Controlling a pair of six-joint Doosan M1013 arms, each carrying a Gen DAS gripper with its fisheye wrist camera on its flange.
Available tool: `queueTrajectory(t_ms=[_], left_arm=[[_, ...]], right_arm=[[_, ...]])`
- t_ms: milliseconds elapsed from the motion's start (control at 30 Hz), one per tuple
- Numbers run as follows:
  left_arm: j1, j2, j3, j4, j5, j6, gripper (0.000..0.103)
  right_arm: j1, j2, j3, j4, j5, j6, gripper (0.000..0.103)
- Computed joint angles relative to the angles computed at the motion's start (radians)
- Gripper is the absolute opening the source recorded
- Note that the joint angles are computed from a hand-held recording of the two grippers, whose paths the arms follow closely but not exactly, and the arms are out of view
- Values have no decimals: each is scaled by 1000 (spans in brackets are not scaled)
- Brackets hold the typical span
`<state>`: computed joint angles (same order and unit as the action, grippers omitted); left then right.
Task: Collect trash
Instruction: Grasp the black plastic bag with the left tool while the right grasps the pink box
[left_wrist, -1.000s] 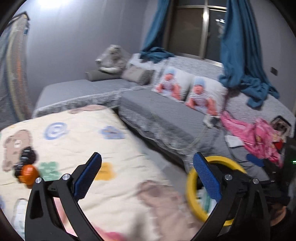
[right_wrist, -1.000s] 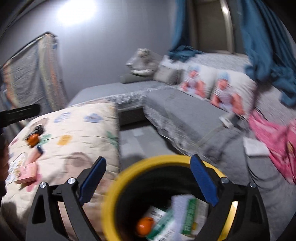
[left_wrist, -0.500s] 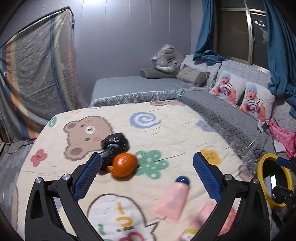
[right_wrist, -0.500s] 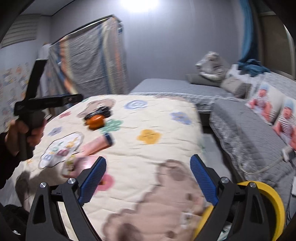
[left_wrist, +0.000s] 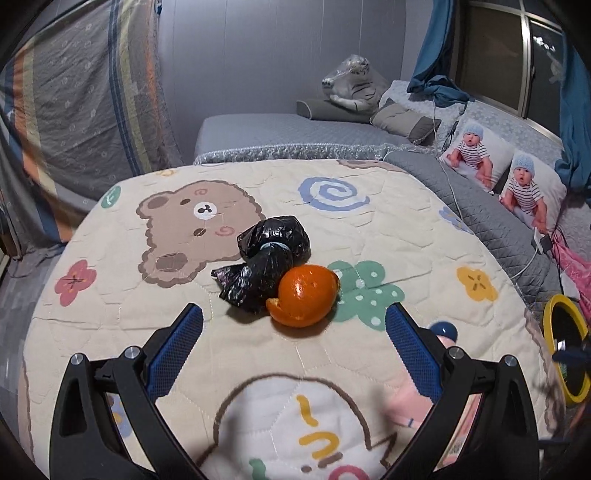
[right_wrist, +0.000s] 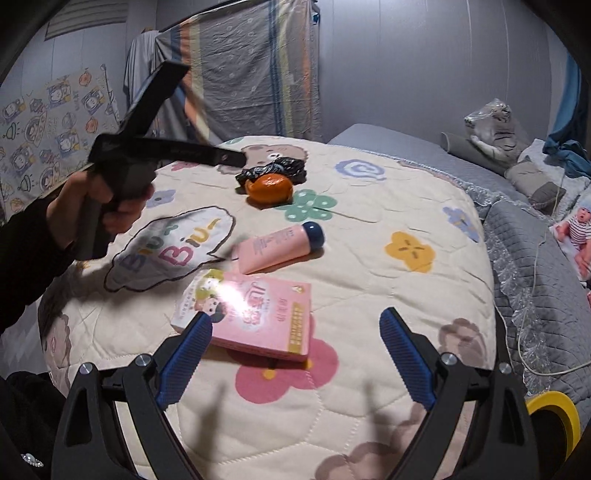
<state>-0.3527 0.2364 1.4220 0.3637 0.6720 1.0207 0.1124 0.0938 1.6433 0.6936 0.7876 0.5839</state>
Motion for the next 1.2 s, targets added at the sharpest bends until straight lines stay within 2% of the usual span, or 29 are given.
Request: queueTrajectory(t_ms=[267, 433, 567, 700, 900, 1067, 1100, 1167, 1200], left_arm=[[50, 107, -149, -101, 84, 77, 94], [68, 147, -196, -150, 110, 89, 94], [69, 176, -228, -134, 143, 95, 94], [85, 197, -252, -178, 156, 101, 94], [104, 251, -320, -240, 231, 139, 94], [113, 280, -348, -275, 255, 159, 94], [111, 284, -350, -266, 257, 157, 93], [112, 289, -352, -273, 257, 164, 83], [113, 290, -353, -281, 254, 173, 81]], right_arm=[[23, 23, -13, -20, 33, -10, 89], [31, 39, -28, -42, 55, 12, 89], [31, 53, -45, -33, 100, 35, 95], [40, 63, -58, -46, 133, 73, 95], [57, 90, -88, -89, 168, 125, 95], [61, 114, -118, -90, 201, 145, 95], [61, 118, -124, -89, 208, 150, 95], [64, 128, -137, -92, 220, 162, 95], [66, 131, -140, -94, 224, 162, 95]])
